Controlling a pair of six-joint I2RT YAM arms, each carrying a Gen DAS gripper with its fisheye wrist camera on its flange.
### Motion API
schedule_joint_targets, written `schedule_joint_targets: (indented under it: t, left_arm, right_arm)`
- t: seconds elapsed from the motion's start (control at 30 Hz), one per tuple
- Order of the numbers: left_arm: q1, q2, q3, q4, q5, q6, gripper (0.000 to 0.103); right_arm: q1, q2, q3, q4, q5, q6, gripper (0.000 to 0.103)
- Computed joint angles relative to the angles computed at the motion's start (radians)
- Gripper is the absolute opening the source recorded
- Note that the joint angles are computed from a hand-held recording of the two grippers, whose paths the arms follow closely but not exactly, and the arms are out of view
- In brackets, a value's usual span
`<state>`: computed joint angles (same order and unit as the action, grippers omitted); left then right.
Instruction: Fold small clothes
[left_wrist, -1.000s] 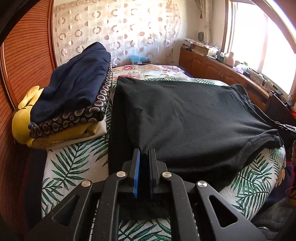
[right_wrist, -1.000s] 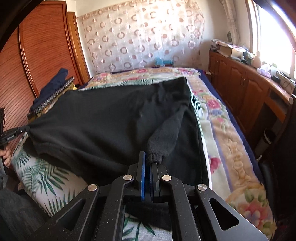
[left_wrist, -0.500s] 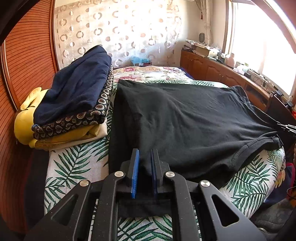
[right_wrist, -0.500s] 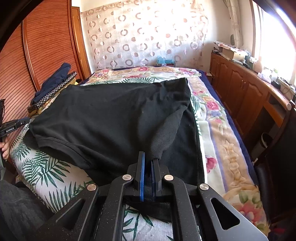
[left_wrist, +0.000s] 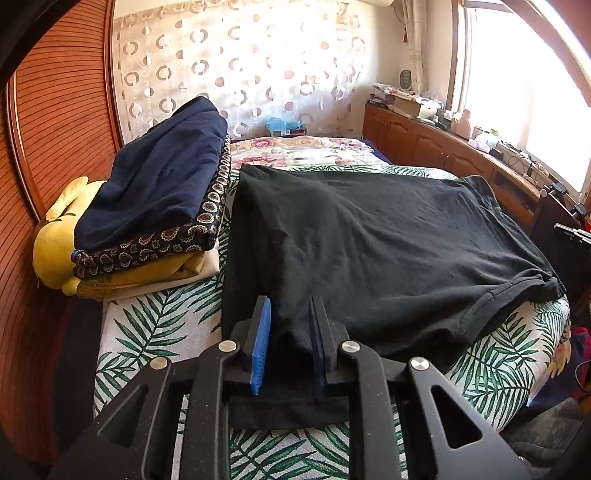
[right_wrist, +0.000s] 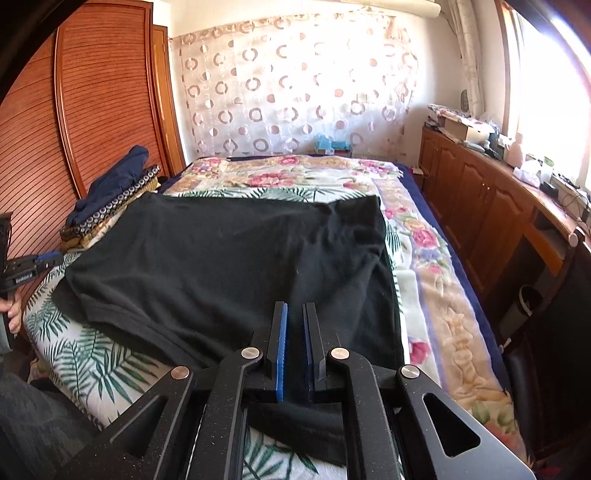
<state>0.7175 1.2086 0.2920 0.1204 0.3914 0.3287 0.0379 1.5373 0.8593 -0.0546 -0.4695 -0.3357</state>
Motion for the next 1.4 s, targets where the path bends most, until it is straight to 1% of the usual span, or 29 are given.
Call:
schedule_joint_targets:
  t: [0.03,0.1,0.13,0.17,0.2,0.23,0.3,0.33,0.37,0.4,0.57,0.63,0.87,1.1,1.23,1.33,1.4]
  left_arm:
    - [0.004,0.005,0.002,-0.001,0.002,0.003,0.024]
    - [0.017,0.013,0.004,0.002,0.015,0.006,0.039]
    - [0.024,0.019,0.006,0.004,0.023,0.008,0.041]
    - [0.031,0.027,0.009,0.004,0.032,0.010,0.041]
    - [0.035,0.040,0.015,0.003,0.035,0.012,0.043]
    - [0.036,0.052,0.020,0.004,0.035,0.014,0.046]
    - [0.038,0.078,0.028,0.008,0.041,0.018,0.060]
    - [0.038,0.085,0.029,0.009,0.043,0.019,0.065]
    - [0.040,0.094,0.030,0.012,0.048,0.020,0.076]
    - [0.042,0.096,0.028,0.014,0.051,0.021,0.081]
    - [0.042,0.127,0.029,0.046,0.033,0.011,0.082]
    - [0.049,0.143,0.033,0.053,0.031,0.010,0.082]
    - [0.066,0.193,0.040,0.077,0.025,0.011,0.082]
    - [0.069,0.260,0.058,0.103,0.021,0.012,0.082]
    - [0.072,0.303,0.077,0.102,0.012,0.013,0.082]
    - [0.085,0.332,0.094,0.088,0.018,0.015,0.082]
    - [0.088,0.341,0.102,0.080,0.023,0.015,0.082]
  right_arm:
    - [0.006,-0.001,-0.004,0.011,0.000,0.003,0.018]
    - [0.019,-0.008,-0.010,0.024,-0.005,0.008,0.032]
    - [0.027,-0.011,-0.015,0.031,-0.003,0.008,0.035]
    - [0.033,-0.014,-0.021,0.038,-0.001,0.005,0.042]
    - [0.039,-0.010,-0.023,0.045,0.003,0.001,0.045]
    - [0.050,-0.004,-0.024,0.052,0.010,-0.001,0.045]
    - [0.063,0.019,-0.018,0.058,0.017,-0.008,0.045]
    - [0.072,0.031,-0.017,0.063,0.021,-0.009,0.045]
    - [0.082,0.046,-0.011,0.066,0.026,-0.009,0.045]
    - [0.088,0.059,-0.006,0.068,0.027,-0.008,0.045]
    - [0.135,0.146,0.048,0.078,0.052,0.001,0.045]
    - [0.157,0.191,0.084,0.069,0.074,0.007,0.045]
    - [0.190,0.291,0.144,0.033,0.095,0.000,0.045]
    - [0.190,0.292,0.145,0.033,0.099,-0.009,0.045]
    - [0.186,0.270,0.108,0.049,0.104,-0.001,0.045]
    - [0.202,0.270,0.089,0.071,0.125,0.017,0.045]
    - [0.210,0.252,0.047,0.119,0.132,0.028,0.046]
